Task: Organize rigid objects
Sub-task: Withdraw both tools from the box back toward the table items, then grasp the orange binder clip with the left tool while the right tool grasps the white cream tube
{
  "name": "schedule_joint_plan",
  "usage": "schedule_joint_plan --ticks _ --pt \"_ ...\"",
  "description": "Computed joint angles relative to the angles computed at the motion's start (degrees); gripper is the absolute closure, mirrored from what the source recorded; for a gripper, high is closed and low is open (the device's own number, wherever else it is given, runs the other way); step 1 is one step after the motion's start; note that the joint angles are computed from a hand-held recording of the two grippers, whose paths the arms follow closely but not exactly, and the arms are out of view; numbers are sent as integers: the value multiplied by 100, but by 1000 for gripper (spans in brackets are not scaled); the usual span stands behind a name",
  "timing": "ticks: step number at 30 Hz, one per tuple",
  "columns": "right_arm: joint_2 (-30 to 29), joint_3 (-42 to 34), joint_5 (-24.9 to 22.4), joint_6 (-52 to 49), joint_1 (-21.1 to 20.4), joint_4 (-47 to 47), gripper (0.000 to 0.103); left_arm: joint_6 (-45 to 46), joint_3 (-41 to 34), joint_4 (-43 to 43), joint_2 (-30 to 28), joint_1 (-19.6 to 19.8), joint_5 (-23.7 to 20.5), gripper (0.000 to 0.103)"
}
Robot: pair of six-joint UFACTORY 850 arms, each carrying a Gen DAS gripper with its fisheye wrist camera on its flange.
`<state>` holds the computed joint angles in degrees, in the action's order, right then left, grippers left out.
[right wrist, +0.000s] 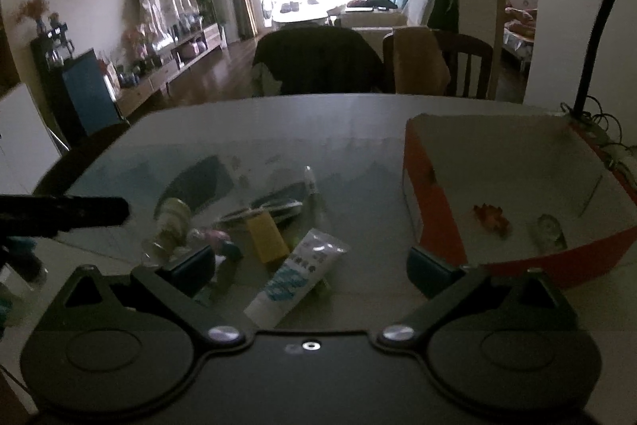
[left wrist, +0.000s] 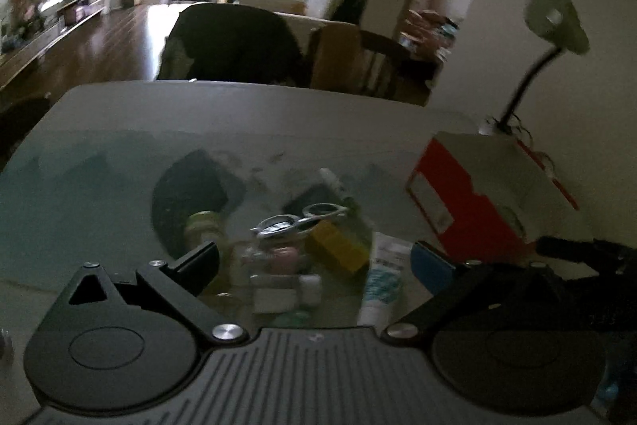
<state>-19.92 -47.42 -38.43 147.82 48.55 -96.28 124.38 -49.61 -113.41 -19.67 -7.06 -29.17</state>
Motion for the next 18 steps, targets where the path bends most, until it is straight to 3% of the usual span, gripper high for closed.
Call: schedule_joint_plan --ticks 5,10,16,18 --pt "-181 -147 207 -126 -112 139 2 661 20 -787 -227 188 127 0" --pt "-410 -351 452 -152 -245 206 3 29 -147 -212 -592 374 4 0" --pt "-792 -689 745 -541 -400 493 5 2042 -14 -1806 -851 172 300 0" --pt "-908 -792 790 -670 -440 613 6 2339 -47 -2131 -990 128 405 0"
